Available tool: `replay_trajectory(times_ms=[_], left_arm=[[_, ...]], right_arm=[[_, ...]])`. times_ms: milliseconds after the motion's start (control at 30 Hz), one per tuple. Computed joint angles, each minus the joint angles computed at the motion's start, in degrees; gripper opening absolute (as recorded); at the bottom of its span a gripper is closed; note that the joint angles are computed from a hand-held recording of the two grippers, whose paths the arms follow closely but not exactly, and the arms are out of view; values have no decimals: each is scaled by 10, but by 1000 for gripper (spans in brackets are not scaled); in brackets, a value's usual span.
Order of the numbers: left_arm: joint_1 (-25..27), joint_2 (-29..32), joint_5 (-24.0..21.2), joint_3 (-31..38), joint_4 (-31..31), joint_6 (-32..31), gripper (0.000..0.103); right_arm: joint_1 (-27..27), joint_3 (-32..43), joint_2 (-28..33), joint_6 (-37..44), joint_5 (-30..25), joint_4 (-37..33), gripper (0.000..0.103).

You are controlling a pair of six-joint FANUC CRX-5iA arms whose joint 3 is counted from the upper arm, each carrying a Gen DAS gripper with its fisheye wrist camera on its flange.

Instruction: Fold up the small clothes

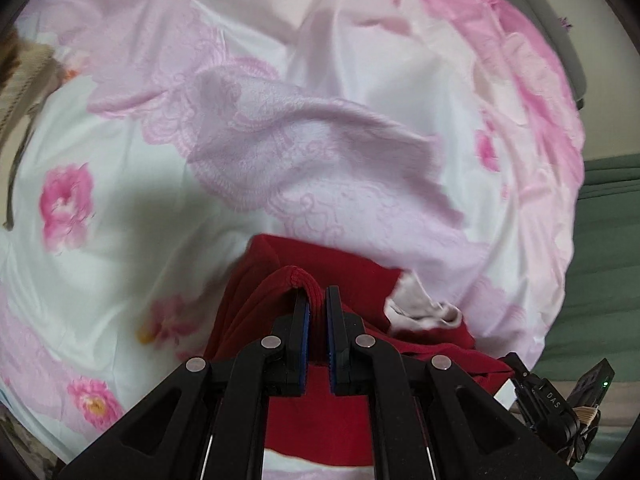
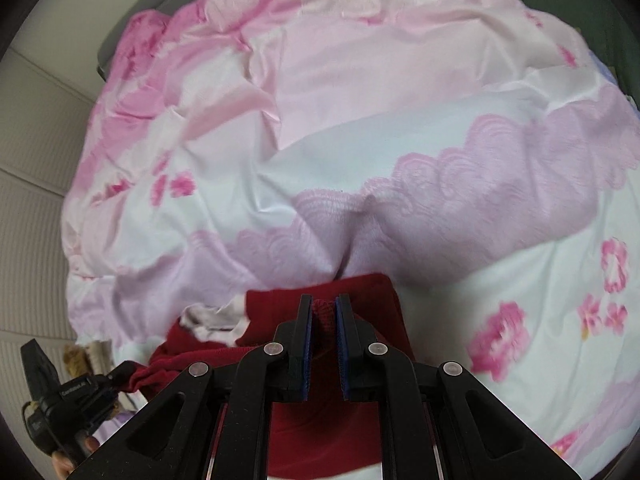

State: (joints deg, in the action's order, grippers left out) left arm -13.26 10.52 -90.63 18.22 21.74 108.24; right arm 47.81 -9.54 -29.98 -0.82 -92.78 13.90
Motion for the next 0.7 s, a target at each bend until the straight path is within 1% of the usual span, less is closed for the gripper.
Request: replay_trajectory(times_ms=[167, 233, 300, 333, 367, 400, 433, 467, 500, 533, 567, 600, 633, 700], left_arm=[[0, 17, 6, -3, 10, 1, 10], [1, 25, -2, 4, 10, 1, 10], [0, 24, -4, 6, 11, -13, 12], [0, 23, -1, 8, 11, -24, 14], [0, 21, 1, 10, 10, -36, 19], [0, 17, 3, 11, 9, -56, 24], [-2, 9, 11, 18, -7, -77, 44], [-9, 5, 14, 31, -35, -89, 71], [-22, -9, 29, 47, -86, -104, 76], [-31, -18, 37, 56, -118, -121, 77], [-35, -21, 36, 62, -129, -141, 77], [-40, -30, 40, 60, -128, -192, 77], [-40, -37, 46, 54, -119, -225, 77], [-53, -56, 52, 37, -99, -331, 77]], right_arm=[[-56, -4, 28, 67, 24, -27, 12], [-62, -5, 34, 76, 25, -24, 14], [-55, -5, 40, 85, 19, -3, 19], [-55, 3, 48, 101, 10, 3, 29], [-53, 6, 51, 114, 8, 10, 41], [-47, 10, 52, 127, 6, 22, 46], [-40, 12, 51, 134, 4, 32, 56], [-29, 13, 48, 139, 0, 46, 63], [-14, 15, 46, 146, -7, 63, 66], [3, 18, 47, 156, -20, 78, 69], [19, 22, 47, 167, -32, 91, 70], [32, 25, 48, 179, -42, 98, 70], [47, 26, 46, 189, -52, 105, 70], [75, 25, 42, 197, -66, 116, 70]])
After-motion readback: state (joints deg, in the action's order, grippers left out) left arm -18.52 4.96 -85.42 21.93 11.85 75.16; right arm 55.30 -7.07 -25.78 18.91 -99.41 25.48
